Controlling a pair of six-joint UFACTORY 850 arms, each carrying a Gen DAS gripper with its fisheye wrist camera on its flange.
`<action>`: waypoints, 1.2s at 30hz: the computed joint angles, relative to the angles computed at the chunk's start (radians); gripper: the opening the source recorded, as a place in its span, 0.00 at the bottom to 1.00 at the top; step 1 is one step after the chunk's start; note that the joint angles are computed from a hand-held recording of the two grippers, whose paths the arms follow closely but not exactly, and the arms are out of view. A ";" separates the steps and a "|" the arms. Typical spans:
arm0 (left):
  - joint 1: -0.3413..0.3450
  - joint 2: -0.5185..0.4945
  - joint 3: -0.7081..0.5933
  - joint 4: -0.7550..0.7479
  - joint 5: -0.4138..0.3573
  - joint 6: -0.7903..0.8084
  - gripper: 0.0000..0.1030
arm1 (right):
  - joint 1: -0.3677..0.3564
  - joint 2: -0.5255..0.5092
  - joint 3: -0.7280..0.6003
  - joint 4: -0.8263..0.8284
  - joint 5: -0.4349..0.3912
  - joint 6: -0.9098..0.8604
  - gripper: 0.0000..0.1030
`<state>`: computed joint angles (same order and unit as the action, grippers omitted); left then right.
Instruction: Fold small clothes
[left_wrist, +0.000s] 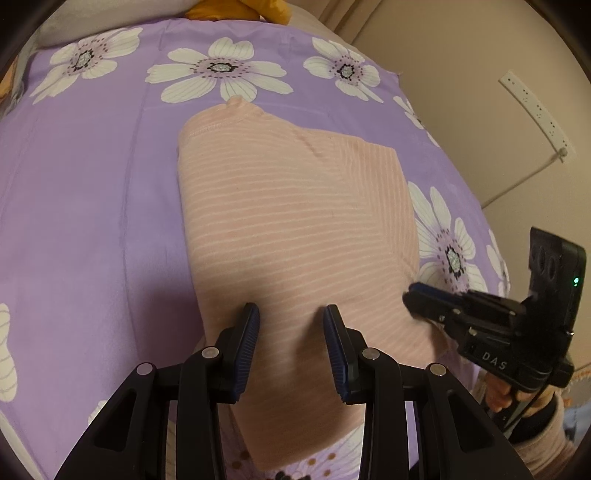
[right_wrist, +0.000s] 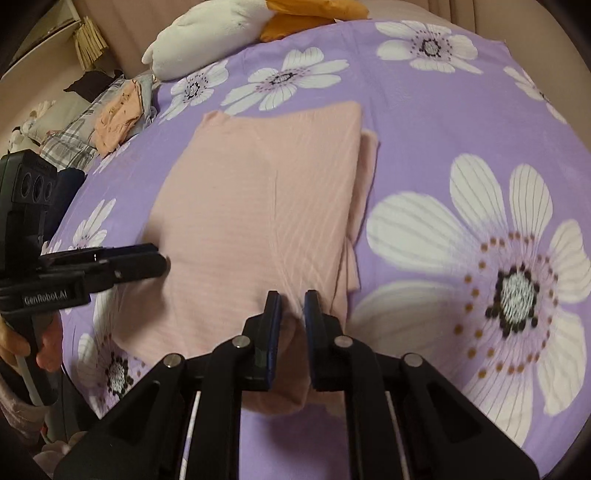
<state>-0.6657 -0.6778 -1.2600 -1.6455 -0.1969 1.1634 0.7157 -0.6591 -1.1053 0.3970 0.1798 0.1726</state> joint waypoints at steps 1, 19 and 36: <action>-0.001 0.008 0.012 -0.027 -0.003 0.025 0.33 | 0.004 0.006 0.008 0.037 0.002 -0.034 0.10; -0.040 0.098 0.194 -0.413 -0.070 0.418 0.33 | 0.053 0.053 0.107 -0.325 0.069 0.392 0.17; 0.071 0.125 0.252 -0.548 -0.230 0.391 0.55 | -0.052 0.093 0.254 -0.593 0.440 0.918 0.60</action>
<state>-0.5950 -0.5529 -1.0078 -2.1934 -0.4270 1.5541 0.6636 -0.5656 -0.8508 -0.1965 0.6196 1.0904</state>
